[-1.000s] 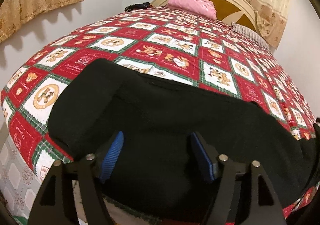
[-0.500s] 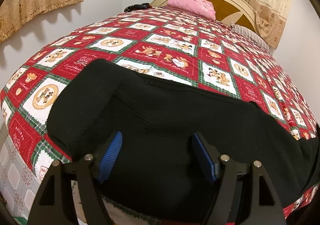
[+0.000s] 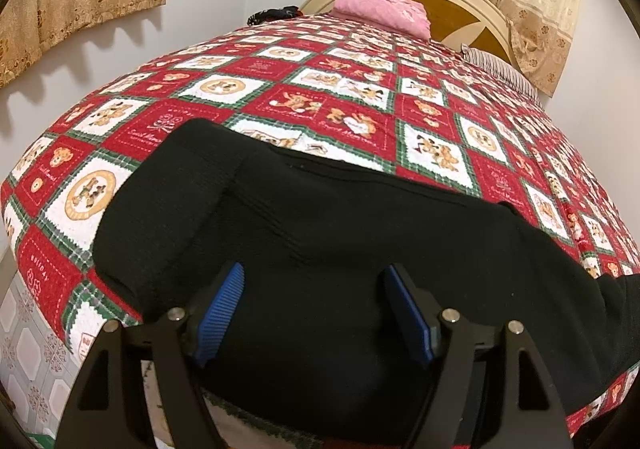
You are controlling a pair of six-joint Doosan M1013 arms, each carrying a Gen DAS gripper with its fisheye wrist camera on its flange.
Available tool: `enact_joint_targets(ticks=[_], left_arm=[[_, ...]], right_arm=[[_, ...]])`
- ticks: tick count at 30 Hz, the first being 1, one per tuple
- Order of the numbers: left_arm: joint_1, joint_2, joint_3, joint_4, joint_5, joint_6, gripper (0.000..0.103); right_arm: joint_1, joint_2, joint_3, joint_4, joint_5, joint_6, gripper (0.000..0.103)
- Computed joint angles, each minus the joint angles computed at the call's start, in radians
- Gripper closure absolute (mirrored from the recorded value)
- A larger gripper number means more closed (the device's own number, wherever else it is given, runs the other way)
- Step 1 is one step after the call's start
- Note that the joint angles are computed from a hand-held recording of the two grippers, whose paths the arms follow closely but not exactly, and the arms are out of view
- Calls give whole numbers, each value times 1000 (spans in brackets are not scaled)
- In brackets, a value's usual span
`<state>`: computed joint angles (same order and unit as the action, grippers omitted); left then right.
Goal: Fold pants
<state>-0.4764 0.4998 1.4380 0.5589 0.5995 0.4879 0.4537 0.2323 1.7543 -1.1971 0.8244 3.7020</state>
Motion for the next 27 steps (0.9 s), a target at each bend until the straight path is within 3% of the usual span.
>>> enact_joint_targets(ticks=[2,6,7,8,10,11,15,19,21,22,24,27], left_arm=[[0,0,0,3,1,3,27],[-3,3,-4,21,9,1,25],[-5,4,-7,25,16,-2,25],[-5,5,-12,19,23,-4,25],[-1,2,-14,-4,18,-10,25],[4,-3,-11,-25,5,-16,25],[22,-13,-2,-107,-34,-12,25],[24,-12,-5,-130,-40,-15,25],[21,-9,-9,-125,-34,-10,25],[19,-7,-10,-114,-29,-12,25],[17,-6,-10,-101,-28,-15,25],[17,-5,-12,-99,-26,-10,25]], right_arm=[[-11,-20,56,-58,-87,119,100],[-13,-43,117,-311,-192,403,97],[-19,-41,112,-313,-216,403,83],[-27,-35,99,-273,-236,350,49],[-34,-16,77,-249,-221,305,23],[-35,-5,75,-295,-197,349,23],[-73,15,69,-329,-242,437,23],[-86,44,25,-281,-216,306,24],[-93,55,-4,-188,-210,196,51],[-107,60,-22,-105,-244,109,93],[-118,59,-32,-45,-293,64,96],[-108,69,-83,-26,-286,-40,96]])
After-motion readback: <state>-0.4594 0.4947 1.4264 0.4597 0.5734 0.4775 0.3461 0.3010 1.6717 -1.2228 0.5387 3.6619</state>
